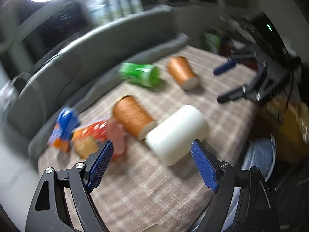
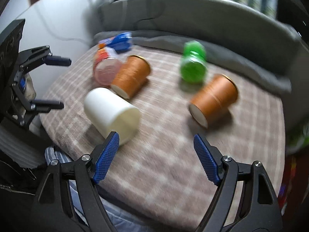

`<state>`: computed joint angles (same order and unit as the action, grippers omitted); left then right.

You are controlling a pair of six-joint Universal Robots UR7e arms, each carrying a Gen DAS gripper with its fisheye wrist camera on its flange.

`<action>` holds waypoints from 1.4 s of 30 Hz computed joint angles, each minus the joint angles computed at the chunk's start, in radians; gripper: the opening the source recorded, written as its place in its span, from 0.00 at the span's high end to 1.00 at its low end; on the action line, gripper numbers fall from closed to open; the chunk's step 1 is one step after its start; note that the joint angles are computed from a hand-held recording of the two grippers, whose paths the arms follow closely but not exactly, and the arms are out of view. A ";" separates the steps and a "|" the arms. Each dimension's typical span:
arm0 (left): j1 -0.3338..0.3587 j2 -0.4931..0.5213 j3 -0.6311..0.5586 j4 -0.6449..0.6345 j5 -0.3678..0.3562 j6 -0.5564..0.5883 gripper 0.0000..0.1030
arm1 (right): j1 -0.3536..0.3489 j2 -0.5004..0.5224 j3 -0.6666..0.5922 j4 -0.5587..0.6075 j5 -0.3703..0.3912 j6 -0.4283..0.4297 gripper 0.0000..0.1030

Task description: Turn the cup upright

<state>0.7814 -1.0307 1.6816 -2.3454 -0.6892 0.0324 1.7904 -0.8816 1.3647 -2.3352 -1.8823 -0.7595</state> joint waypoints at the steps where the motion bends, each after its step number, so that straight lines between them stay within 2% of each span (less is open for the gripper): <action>1: 0.005 0.016 -0.034 0.057 -0.026 0.015 0.20 | -0.009 -0.011 0.009 -0.009 -0.003 0.022 0.20; 7: 0.027 0.142 -0.229 0.367 -0.112 0.084 0.20 | -0.056 -0.069 0.066 -0.066 -0.001 0.092 0.20; 13: 0.042 0.245 -0.369 0.597 -0.068 0.106 0.20 | -0.086 -0.103 0.083 -0.075 0.019 0.135 0.20; 15: 0.045 0.260 -0.385 0.629 -0.046 0.112 0.20 | -0.096 -0.106 0.078 -0.068 0.029 0.152 0.20; 23: 0.055 0.293 -0.414 0.684 -0.024 0.131 0.20 | -0.111 -0.097 0.062 -0.056 0.053 0.183 0.20; 30: 0.064 0.304 -0.432 0.681 -0.017 0.136 0.20 | -0.113 -0.100 0.063 -0.055 0.061 0.195 0.20; 35: 0.067 0.312 -0.423 0.653 0.011 0.182 0.21 | -0.118 -0.102 0.059 -0.048 0.073 0.219 0.20; 42: 0.070 0.294 -0.407 0.585 -0.030 0.159 0.24 | -0.117 -0.103 0.064 -0.054 0.071 0.217 0.20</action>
